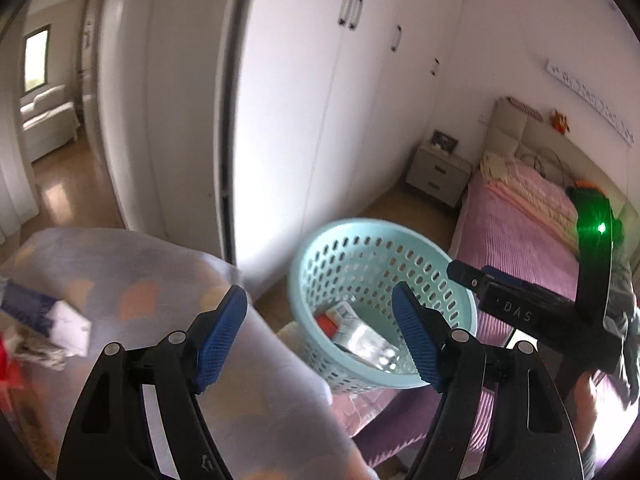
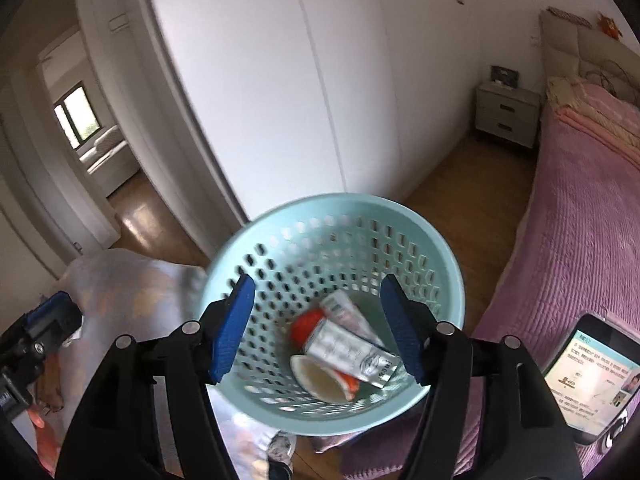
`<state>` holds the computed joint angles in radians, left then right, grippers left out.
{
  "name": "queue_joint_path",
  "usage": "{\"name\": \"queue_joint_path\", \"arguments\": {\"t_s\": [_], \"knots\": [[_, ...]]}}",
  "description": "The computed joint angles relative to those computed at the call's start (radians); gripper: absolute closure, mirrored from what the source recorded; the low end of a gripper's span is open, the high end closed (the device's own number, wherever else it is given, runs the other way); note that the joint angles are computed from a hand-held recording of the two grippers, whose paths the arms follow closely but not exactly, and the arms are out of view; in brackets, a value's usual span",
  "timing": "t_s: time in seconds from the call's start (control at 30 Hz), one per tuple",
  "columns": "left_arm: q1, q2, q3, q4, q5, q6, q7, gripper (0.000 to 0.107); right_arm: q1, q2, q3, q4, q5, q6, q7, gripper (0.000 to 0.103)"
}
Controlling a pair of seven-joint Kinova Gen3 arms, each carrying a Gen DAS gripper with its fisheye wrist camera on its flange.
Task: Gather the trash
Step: 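Return both tools to the table toward the tiger-print box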
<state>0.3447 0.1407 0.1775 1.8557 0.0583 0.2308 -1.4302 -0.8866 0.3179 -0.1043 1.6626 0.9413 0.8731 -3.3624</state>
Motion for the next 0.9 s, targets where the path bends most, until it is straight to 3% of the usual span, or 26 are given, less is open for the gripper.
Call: {"name": "queue_joint_path", "arguments": {"t_s": [0.23, 0.4, 0.5, 0.67, 0.77, 0.9], "knots": [[-0.055, -0.163, -0.032, 0.117, 0.028, -0.036, 0.012, 0.034, -0.058, 0.023, -0.011, -0.056, 0.076, -0.021, 0.018, 0.041], [-0.179, -0.287, 0.001, 0.194, -0.091, -0.028, 0.148, 0.034, -0.100, 0.063, -0.009, -0.129, 0.096, -0.049, 0.077, 0.041], [-0.206, -0.350, -0.046, 0.234, -0.075, -0.014, 0.141, 0.034, -0.131, 0.090, -0.001, -0.176, 0.096, -0.067, 0.133, 0.041], [-0.317, -0.417, -0.065, 0.280, -0.083, 0.026, 0.162, 0.034, -0.183, 0.139, 0.021, -0.244, 0.093, -0.126, 0.206, 0.041], [-0.360, -0.431, -0.115, 0.297, -0.080, 0.068, 0.151, 0.034, -0.220, 0.183, 0.041, -0.299, 0.078, -0.151, 0.243, 0.041], [-0.342, -0.412, -0.254, 0.330, -0.011, 0.090, 0.072, 0.034, -0.235, 0.230, 0.046, -0.363, 0.018, -0.206, 0.327, 0.041]]}}
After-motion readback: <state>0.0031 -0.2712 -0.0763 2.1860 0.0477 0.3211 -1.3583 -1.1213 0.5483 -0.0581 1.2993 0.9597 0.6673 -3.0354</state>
